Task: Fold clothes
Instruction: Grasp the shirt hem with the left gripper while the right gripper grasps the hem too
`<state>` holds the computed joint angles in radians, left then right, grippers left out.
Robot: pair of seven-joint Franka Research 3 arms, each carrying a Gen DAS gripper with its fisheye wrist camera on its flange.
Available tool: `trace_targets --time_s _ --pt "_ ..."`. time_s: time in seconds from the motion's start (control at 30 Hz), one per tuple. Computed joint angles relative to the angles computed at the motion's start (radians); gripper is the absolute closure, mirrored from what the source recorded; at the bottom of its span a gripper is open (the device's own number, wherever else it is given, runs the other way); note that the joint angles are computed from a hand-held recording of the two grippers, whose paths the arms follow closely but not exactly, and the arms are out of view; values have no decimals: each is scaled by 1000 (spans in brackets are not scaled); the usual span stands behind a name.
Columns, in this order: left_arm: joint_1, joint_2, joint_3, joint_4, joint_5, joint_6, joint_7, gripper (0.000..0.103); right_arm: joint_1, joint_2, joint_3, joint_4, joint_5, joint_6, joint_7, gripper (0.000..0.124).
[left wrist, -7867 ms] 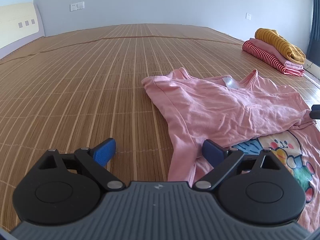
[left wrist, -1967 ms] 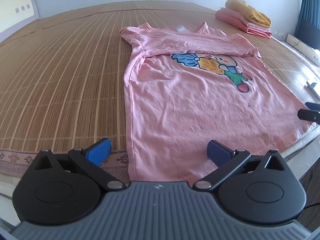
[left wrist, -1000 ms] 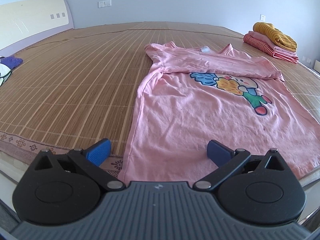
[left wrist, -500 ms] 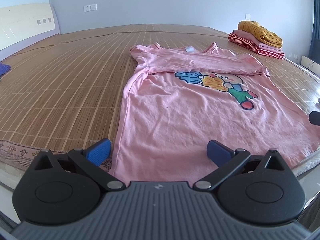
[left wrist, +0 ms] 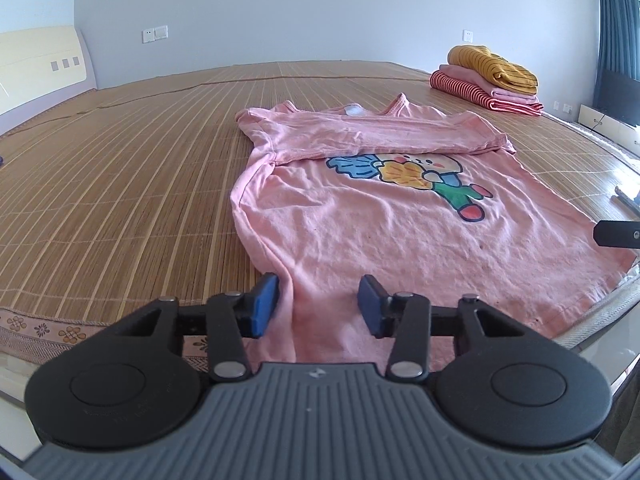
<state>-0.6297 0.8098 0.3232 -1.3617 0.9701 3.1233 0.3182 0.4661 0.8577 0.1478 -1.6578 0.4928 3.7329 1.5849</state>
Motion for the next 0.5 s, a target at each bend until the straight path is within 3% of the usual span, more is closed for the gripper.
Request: trace_targets --time_s 0.03,0.07,0.1,0.33,0.4,0.43,0.47,0.5 --pt "7 -2 -9 -1 -3 -2 10 70 8 0 -7 2 8 -3 -8 21" --pt "22 -4 -22 -4 -5 18 25 85 11 0 -10 3 13 -4 -11 21" --pt "33 -5 -35 -8 -19 31 34 92 15 1 -13 5 19 -4 -15 21" --pt "10 -9 0 -40 -107 78 78 96 46 -8 -39 9 70 -25 -64 21" --pt "-38 -2 75 -52 -125 119 50 96 92 -12 -82 21 137 -50 -121 27" --pt "-57 4 105 -55 -137 140 45 96 138 -8 -125 37 202 -62 -172 49" --pt "-78 6 135 -61 -150 153 41 96 155 -5 -140 46 234 -68 -203 81" --pt "-97 9 163 -67 -164 166 39 96 169 -4 -153 55 268 -84 -236 90"
